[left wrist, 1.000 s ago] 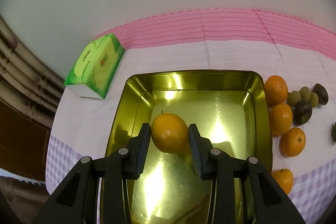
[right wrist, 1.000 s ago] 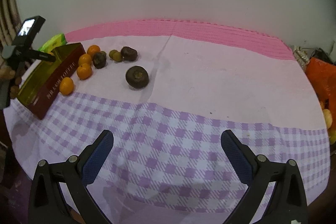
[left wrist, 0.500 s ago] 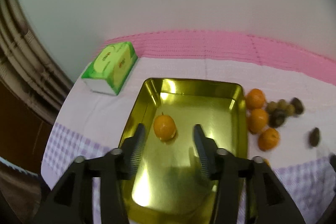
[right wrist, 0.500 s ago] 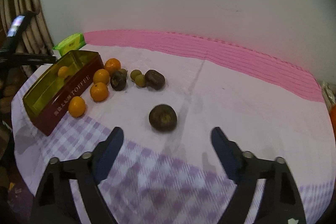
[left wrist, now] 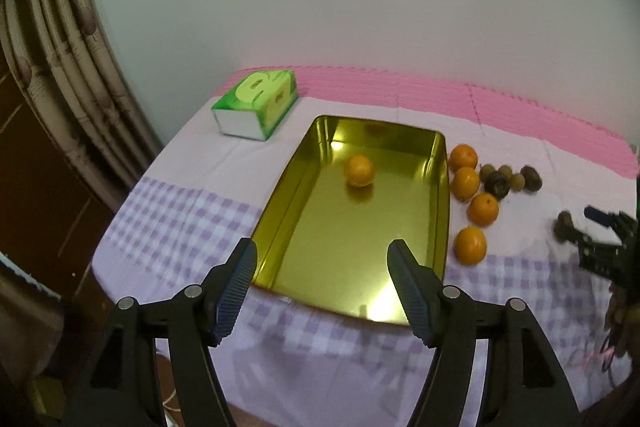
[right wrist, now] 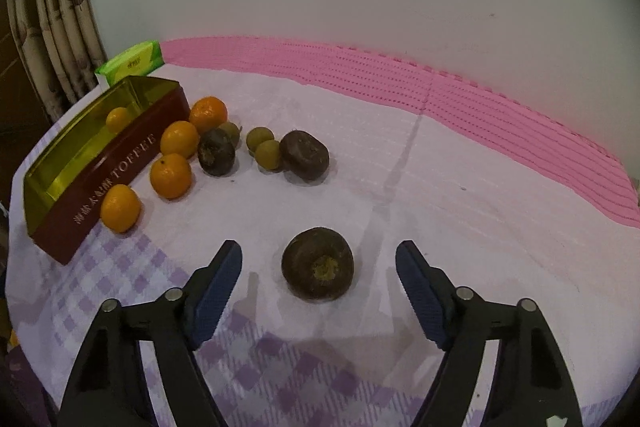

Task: Organize fruits
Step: 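Grasp the dark brown round fruit with the right gripper, then carry the brown fruit into the gold tray and open the right gripper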

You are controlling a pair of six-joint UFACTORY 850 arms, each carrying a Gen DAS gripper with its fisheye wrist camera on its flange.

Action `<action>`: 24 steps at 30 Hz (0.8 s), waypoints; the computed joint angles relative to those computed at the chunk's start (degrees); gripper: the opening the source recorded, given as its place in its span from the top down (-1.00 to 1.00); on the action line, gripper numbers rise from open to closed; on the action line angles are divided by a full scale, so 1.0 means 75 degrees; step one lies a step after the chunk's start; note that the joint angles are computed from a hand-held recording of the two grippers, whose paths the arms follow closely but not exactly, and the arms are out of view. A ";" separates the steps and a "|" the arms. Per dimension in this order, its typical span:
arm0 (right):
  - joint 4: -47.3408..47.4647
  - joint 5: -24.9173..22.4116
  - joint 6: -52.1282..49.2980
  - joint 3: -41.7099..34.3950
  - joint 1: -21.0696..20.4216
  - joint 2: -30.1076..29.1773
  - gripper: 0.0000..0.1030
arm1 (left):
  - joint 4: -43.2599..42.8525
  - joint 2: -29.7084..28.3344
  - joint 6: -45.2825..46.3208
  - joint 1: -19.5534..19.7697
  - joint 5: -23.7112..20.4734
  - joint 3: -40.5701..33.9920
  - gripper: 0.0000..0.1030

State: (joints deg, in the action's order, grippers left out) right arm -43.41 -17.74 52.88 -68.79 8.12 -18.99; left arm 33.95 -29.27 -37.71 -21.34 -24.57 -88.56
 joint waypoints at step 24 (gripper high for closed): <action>0.1393 0.0441 -0.1143 -0.0359 0.0528 0.0220 0.28 | 0.1316 0.0202 -0.1175 -0.0006 0.0178 0.0652 -0.33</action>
State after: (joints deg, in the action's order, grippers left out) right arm -32.96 -14.43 44.31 -71.49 12.08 -17.35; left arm 43.82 -27.76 -46.52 -21.38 -23.24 -83.68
